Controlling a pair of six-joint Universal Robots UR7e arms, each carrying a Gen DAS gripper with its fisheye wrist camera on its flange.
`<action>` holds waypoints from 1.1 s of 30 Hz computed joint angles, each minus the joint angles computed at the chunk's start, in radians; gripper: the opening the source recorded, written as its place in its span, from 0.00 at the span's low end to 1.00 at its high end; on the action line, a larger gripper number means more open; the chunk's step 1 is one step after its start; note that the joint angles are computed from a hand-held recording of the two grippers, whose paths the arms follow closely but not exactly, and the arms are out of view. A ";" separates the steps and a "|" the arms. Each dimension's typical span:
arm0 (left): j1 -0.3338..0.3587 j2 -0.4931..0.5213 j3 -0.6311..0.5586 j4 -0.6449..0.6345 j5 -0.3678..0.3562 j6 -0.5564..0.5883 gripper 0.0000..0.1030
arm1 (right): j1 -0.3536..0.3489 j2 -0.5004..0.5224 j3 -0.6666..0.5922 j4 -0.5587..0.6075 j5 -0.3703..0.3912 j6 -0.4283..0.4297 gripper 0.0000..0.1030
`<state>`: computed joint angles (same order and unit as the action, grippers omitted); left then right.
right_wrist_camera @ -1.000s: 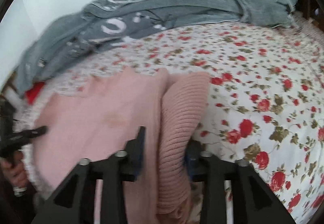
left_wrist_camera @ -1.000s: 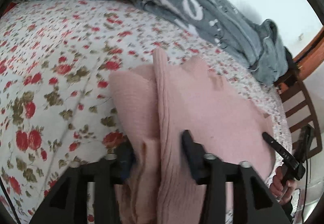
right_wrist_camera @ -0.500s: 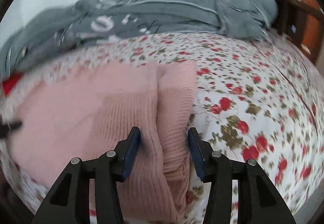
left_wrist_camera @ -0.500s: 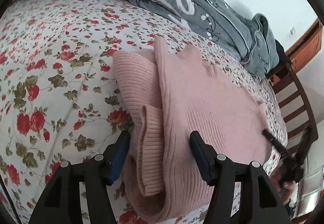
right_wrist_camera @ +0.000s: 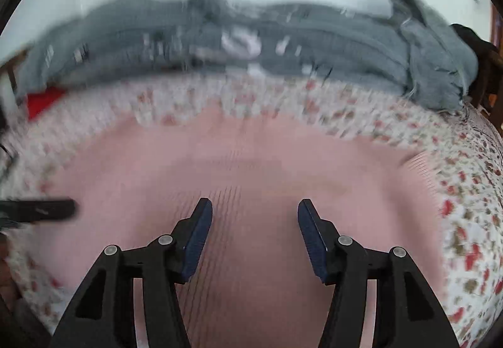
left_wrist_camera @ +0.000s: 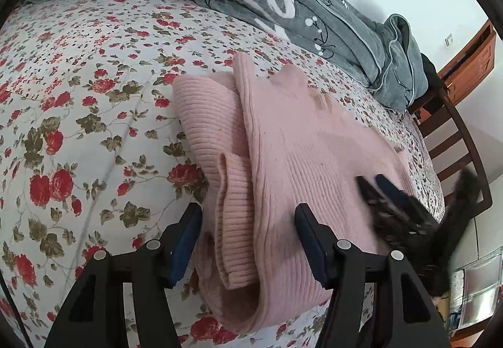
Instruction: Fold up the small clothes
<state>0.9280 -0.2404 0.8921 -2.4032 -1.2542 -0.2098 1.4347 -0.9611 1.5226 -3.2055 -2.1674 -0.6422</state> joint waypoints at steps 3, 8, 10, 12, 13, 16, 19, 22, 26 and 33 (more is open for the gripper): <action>-0.002 -0.003 0.012 -0.013 0.000 0.005 0.58 | 0.002 -0.009 0.046 -0.082 0.000 -0.028 0.54; 0.002 0.007 0.012 -0.036 -0.017 0.000 0.61 | 0.008 -0.054 0.130 -0.117 -0.014 -0.039 0.54; 0.003 0.012 0.007 -0.039 -0.020 0.000 0.62 | 0.011 -0.070 0.175 -0.161 -0.018 -0.048 0.54; 0.003 0.017 -0.002 -0.034 -0.020 -0.003 0.62 | 0.012 -0.083 0.217 -0.201 -0.019 -0.064 0.54; 0.003 0.020 -0.006 -0.032 -0.019 -0.003 0.62 | 0.012 -0.087 0.237 -0.225 -0.019 -0.080 0.54; 0.002 0.027 -0.021 -0.018 -0.012 0.001 0.62 | 0.002 -0.098 0.270 -0.248 -0.006 -0.066 0.54; -0.001 0.040 -0.038 -0.016 0.005 0.009 0.62 | -0.013 -0.099 0.296 -0.274 0.022 -0.043 0.56; -0.005 0.057 -0.061 -0.008 0.030 0.007 0.62 | -0.021 -0.091 0.309 -0.324 0.042 -0.069 0.57; -0.014 0.075 -0.086 0.016 0.063 0.027 0.54 | -0.026 -0.085 0.306 -0.334 0.054 -0.073 0.58; -0.027 0.079 -0.126 0.082 0.056 -0.014 0.26 | -0.032 -0.071 0.305 -0.371 0.066 -0.075 0.59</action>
<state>0.9010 -0.1618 0.7658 -2.3211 -1.1984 -0.2241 1.4031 -1.0323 1.8279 -3.5769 -2.1019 -0.7175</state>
